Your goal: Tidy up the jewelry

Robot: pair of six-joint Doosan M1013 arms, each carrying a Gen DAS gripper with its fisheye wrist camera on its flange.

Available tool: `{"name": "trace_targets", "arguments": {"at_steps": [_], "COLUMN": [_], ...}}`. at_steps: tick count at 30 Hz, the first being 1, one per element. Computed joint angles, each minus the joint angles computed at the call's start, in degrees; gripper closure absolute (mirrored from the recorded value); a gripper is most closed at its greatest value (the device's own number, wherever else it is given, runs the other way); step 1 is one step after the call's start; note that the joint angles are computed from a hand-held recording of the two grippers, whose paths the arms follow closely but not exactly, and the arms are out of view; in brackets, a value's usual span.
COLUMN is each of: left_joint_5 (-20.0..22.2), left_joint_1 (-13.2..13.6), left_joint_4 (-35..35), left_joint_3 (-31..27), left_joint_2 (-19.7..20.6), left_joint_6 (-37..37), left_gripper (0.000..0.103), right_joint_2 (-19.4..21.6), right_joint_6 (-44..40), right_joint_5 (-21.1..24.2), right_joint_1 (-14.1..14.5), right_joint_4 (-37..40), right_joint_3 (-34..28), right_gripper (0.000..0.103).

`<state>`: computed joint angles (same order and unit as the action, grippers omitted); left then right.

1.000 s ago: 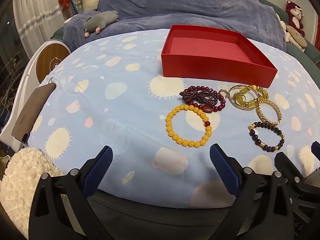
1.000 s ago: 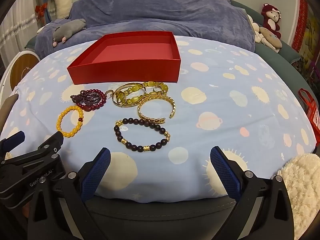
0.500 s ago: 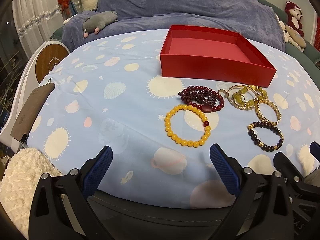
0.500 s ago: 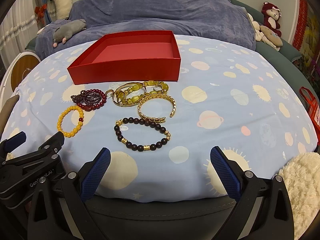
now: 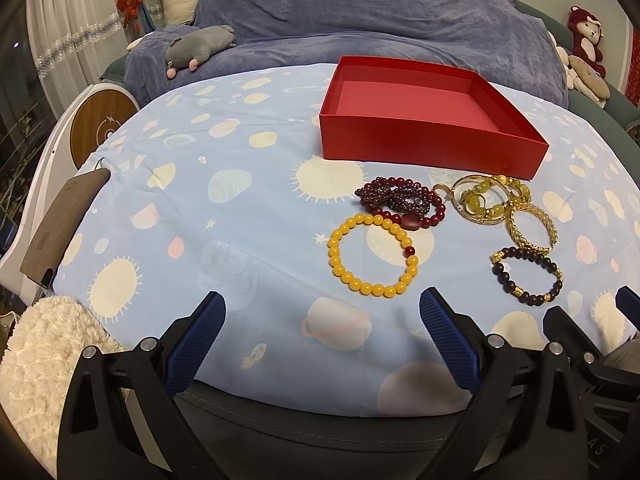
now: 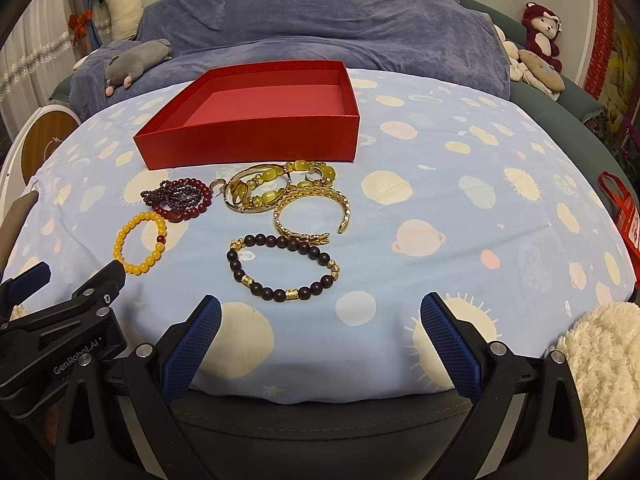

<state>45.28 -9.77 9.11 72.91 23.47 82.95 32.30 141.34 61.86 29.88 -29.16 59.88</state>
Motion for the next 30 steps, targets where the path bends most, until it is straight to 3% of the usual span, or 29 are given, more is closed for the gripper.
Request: {"name": "trace_targets", "arguments": {"at_steps": [30], "left_joint_5": [0.23], "left_joint_1": [-0.03], "left_joint_4": [-1.36], "left_joint_3": [0.18], "left_joint_2": [0.0], "left_joint_6": [0.86], "left_gripper": [0.01], "right_joint_2": [-0.01], "right_joint_6": [0.07], "right_joint_5": [-0.04], "right_joint_1": [0.04], "right_joint_4": [-0.11], "right_joint_3": [-0.02], "right_gripper": [0.007]}}
